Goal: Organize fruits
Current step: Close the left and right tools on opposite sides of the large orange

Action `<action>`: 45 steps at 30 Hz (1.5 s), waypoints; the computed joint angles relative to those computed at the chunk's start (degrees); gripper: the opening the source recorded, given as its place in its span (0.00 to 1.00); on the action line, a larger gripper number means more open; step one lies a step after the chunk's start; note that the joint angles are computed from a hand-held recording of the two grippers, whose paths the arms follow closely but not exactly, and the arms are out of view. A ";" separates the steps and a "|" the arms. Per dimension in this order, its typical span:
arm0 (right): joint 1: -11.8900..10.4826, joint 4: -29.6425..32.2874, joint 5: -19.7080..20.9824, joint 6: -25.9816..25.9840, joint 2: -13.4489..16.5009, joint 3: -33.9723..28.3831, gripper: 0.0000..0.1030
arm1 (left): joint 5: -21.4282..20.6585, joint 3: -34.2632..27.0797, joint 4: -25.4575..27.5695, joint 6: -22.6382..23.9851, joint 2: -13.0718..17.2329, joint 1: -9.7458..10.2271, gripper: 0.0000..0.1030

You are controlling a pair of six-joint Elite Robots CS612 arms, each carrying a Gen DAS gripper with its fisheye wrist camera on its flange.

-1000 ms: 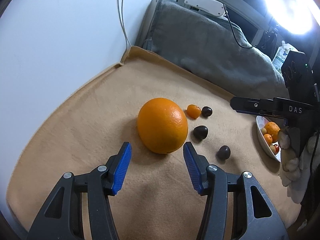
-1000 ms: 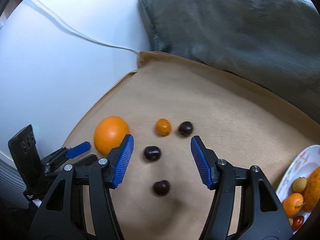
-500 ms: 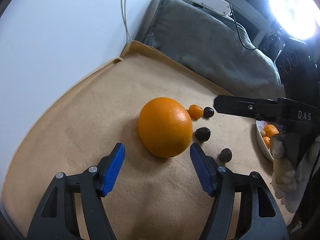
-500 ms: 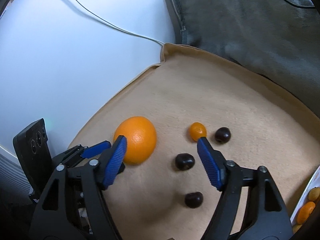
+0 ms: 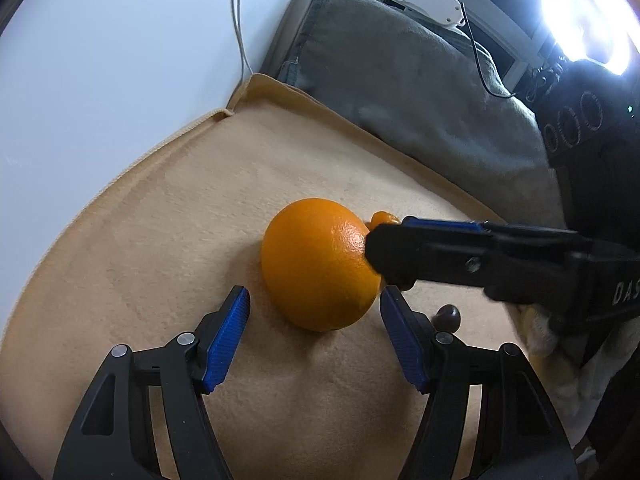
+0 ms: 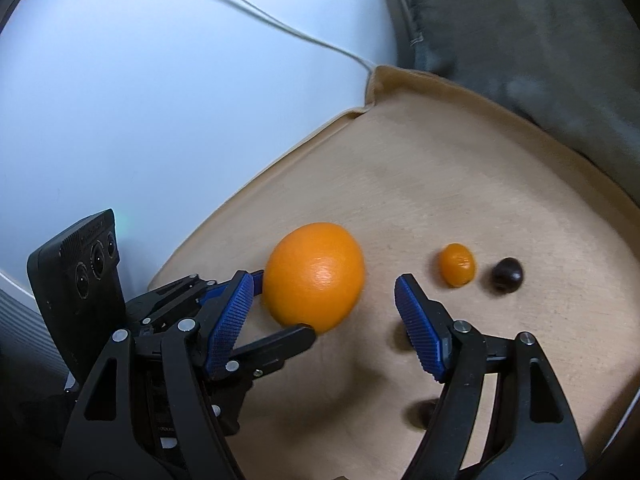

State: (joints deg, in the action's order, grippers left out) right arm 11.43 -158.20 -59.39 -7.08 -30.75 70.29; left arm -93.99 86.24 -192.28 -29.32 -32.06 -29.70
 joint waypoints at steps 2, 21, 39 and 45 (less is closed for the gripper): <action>0.03 0.97 0.83 0.30 0.47 -0.78 0.74 | -0.47 -0.21 -0.17 -0.39 0.19 0.11 0.66; 0.17 6.70 5.37 2.27 3.37 -5.34 0.74 | -3.46 -2.02 2.00 -1.35 0.93 0.56 0.65; 0.36 2.37 3.61 2.87 1.18 -1.36 0.65 | 0.12 -1.45 2.48 0.64 0.05 -0.45 0.61; 0.21 -0.82 2.84 4.20 0.00 0.73 0.65 | 0.94 -0.93 1.55 1.69 -0.53 -1.21 0.61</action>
